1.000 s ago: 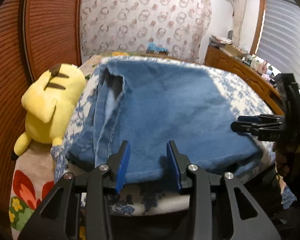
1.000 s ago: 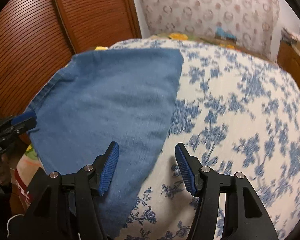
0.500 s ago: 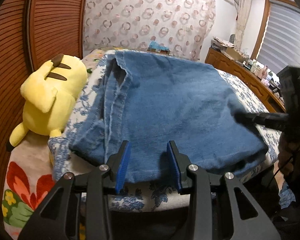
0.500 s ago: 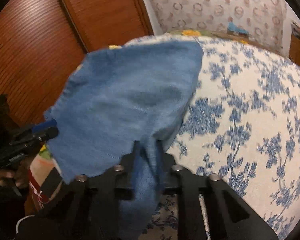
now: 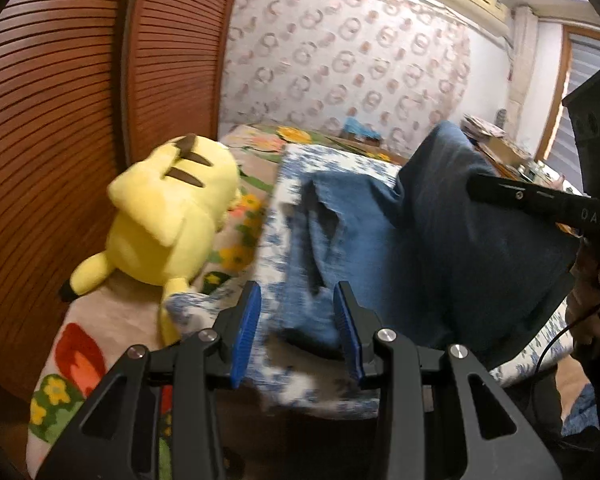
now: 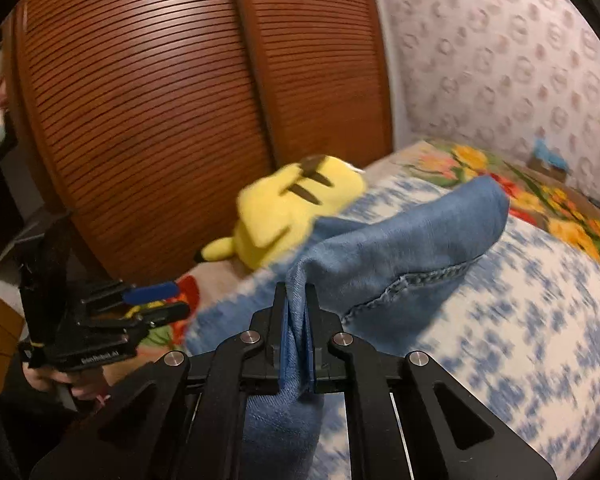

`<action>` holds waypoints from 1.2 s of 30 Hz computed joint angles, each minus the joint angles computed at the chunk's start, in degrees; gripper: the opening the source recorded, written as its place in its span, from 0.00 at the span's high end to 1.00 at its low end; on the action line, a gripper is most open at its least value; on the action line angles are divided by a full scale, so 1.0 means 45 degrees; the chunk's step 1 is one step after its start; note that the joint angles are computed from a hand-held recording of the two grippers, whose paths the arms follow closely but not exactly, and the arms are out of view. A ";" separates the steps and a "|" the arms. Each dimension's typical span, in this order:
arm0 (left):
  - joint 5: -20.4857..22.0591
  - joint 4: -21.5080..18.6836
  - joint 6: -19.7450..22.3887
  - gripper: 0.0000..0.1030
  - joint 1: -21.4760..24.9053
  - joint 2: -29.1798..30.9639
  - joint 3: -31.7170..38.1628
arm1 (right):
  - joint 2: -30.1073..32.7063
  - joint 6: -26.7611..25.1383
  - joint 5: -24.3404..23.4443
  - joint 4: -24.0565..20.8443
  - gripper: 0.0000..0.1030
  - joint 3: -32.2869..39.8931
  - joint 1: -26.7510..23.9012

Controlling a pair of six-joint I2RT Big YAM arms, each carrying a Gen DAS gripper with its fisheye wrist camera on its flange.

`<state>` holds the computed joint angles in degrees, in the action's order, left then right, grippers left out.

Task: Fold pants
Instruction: 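Lift and fold the jeans in half with the right tool while the left tool holds the jeans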

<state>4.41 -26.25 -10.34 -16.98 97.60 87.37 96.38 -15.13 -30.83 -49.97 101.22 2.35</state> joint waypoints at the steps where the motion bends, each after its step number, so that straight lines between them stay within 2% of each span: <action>1: -0.0037 0.0053 -0.0025 0.64 0.0119 -0.0024 -0.0060 | 0.0191 -0.0008 0.0023 -0.0082 0.96 0.0229 0.0189; 8: -0.0146 0.0338 -0.0232 0.64 0.0606 -0.0250 -0.0489 | 0.1539 -0.0222 -0.0096 -0.0936 0.96 0.1401 0.1227; 10: -0.0137 0.0391 -0.0297 0.64 0.0696 -0.0272 -0.0583 | 0.2037 -0.0188 -0.0186 -0.1537 0.96 0.1750 0.1364; 13: -0.0116 0.0450 -0.0316 0.64 0.0753 -0.0348 -0.0729 | 0.2342 -0.0201 0.0206 -0.1650 0.94 0.1661 0.1442; 15: -0.0094 0.0451 -0.0310 0.64 0.0743 -0.0368 -0.0747 | 0.2436 -0.0157 0.0152 -0.1652 0.86 0.1676 0.1396; 16: -0.0059 0.0437 -0.0300 0.64 0.0735 -0.0381 -0.0740 | 0.2432 -0.0112 0.0151 -0.1704 0.76 0.1722 0.1366; 19: 0.0093 0.0475 -0.0199 0.64 0.0616 -0.0540 -0.0714 | 0.2084 -0.0127 -0.0219 -0.1463 0.70 0.1693 0.1184; 21: 0.0221 0.0514 -0.0137 0.64 0.0510 -0.0615 -0.0642 | 0.1705 -0.0092 -0.0519 -0.1104 0.58 0.1655 0.0902; 23: 0.0479 0.0511 -0.0066 0.64 0.0378 -0.0641 -0.0495 | 0.1538 0.0033 -0.0308 -0.0757 0.46 0.1756 0.0700; 26: 0.0669 0.0219 0.0052 0.64 0.0133 -0.0392 0.0002 | 0.1683 0.0082 0.0484 -0.0500 0.38 0.2292 0.0335; 30: 0.1224 -0.0612 0.0125 0.64 -0.0206 0.0376 0.0821 | 0.2806 0.0081 0.1728 -0.1038 0.35 0.3667 -0.0062; 33: 0.1295 -0.1146 0.0066 0.64 -0.0358 0.0956 0.1245 | 0.3979 0.0126 0.1897 -0.1974 0.35 0.4949 -0.0337; 36: 0.1386 -0.1687 -0.0123 0.64 -0.0339 0.1402 0.1542 | 0.4738 0.0244 0.1803 -0.2402 0.35 0.5702 -0.0455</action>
